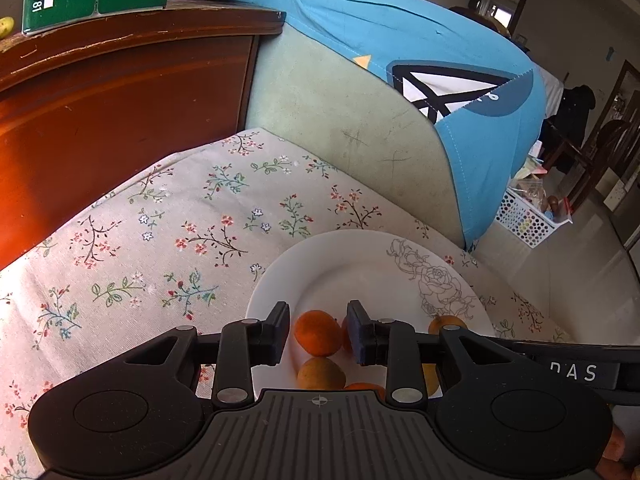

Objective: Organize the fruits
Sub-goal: 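Open both tools on the plate and withdraw them toward the fruit pile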

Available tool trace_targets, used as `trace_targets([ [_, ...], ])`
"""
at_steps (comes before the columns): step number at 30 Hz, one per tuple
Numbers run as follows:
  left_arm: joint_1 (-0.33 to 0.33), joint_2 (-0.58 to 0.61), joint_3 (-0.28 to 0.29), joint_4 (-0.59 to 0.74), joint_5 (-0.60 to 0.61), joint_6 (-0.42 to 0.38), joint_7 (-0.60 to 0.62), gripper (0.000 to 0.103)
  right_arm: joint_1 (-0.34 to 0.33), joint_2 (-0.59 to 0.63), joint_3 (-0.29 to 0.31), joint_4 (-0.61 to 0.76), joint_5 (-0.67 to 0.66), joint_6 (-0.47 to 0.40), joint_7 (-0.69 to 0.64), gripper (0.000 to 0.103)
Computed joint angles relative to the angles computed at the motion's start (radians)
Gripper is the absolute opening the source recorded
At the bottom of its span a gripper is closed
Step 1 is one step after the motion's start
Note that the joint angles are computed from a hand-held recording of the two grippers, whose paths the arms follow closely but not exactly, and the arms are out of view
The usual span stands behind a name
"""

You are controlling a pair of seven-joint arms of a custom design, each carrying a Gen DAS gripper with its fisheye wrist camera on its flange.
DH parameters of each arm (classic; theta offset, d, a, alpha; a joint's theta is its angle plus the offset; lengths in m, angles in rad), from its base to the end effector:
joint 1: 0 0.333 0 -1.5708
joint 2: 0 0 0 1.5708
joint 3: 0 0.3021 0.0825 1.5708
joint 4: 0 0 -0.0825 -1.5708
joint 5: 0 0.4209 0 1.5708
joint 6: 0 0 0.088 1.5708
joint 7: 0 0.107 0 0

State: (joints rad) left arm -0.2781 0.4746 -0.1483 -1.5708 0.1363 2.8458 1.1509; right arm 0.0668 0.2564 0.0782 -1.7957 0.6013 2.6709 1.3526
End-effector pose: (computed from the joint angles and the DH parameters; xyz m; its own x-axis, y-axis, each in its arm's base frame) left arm 0.6977 -0.3036 0.4369 -0.1701 -0.9547 0.2442 -0.7325 -0.0433 -0.6794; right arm 0.6946 0.0803 0.4420 0.0349 -0.9105 -0.4121 -0.8190 0.2102 -0.5338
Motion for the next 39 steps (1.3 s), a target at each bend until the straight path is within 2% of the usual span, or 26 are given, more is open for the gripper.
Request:
trace_targets([
  [6, -0.006, -0.017, 0.008, -0.002, -0.001, 0.004, -0.021, 0.032, -0.006, -0.005, 0.005, -0.003, 0.034, 0.027, 0.007, 0.03],
  [8, -0.019, -0.031, 0.027, -0.012, 0.019, 0.011, -0.054, 0.047, -0.006, -0.008, 0.004, -0.005, 0.038, 0.041, 0.009, 0.034],
  [10, -0.031, -0.055, 0.048, -0.038, 0.043, 0.044, -0.1, 0.056, -0.009, -0.011, 0.005, -0.006, 0.047, 0.048, 0.007, 0.039],
  [14, -0.017, -0.098, 0.041, -0.077, 0.047, 0.044, -0.128, 0.067, -0.007, -0.019, 0.004, -0.011, 0.039, 0.046, -0.008, 0.042],
  [18, -0.008, -0.15, 0.041, -0.135, 0.062, 0.044, -0.171, 0.071, -0.006, -0.039, 0.009, -0.029, 0.052, 0.04, -0.053, 0.049],
  [21, -0.015, -0.19, 0.051, -0.178, 0.096, 0.032, -0.224, 0.079, -0.001, -0.059, 0.011, -0.048, 0.071, 0.038, -0.091, 0.052],
  [23, -0.009, -0.216, 0.046, -0.211, 0.111, 0.045, -0.249, 0.081, 0.004, -0.07, 0.009, -0.057, 0.081, 0.033, -0.112, 0.062],
  [27, -0.017, -0.277, 0.057, -0.282, 0.196, 0.065, -0.325, 0.086, 0.021, -0.098, 0.005, -0.087, 0.086, 0.029, -0.159, 0.067],
  [29, -0.013, -0.311, 0.055, -0.323, 0.237, 0.079, -0.363, 0.088, 0.032, -0.114, 0.0, -0.103, 0.076, 0.026, -0.175, 0.073],
  [33, -0.006, -0.374, 0.058, -0.392, 0.372, 0.092, -0.488, 0.089, 0.05, -0.151, -0.003, -0.146, 0.104, 0.04, -0.226, 0.076],
  [39, 0.055, -0.456, 0.012, -0.485, 0.484, 0.109, -0.614, 0.089, 0.077, -0.199, -0.018, -0.205, 0.147, 0.026, -0.26, 0.078],
])
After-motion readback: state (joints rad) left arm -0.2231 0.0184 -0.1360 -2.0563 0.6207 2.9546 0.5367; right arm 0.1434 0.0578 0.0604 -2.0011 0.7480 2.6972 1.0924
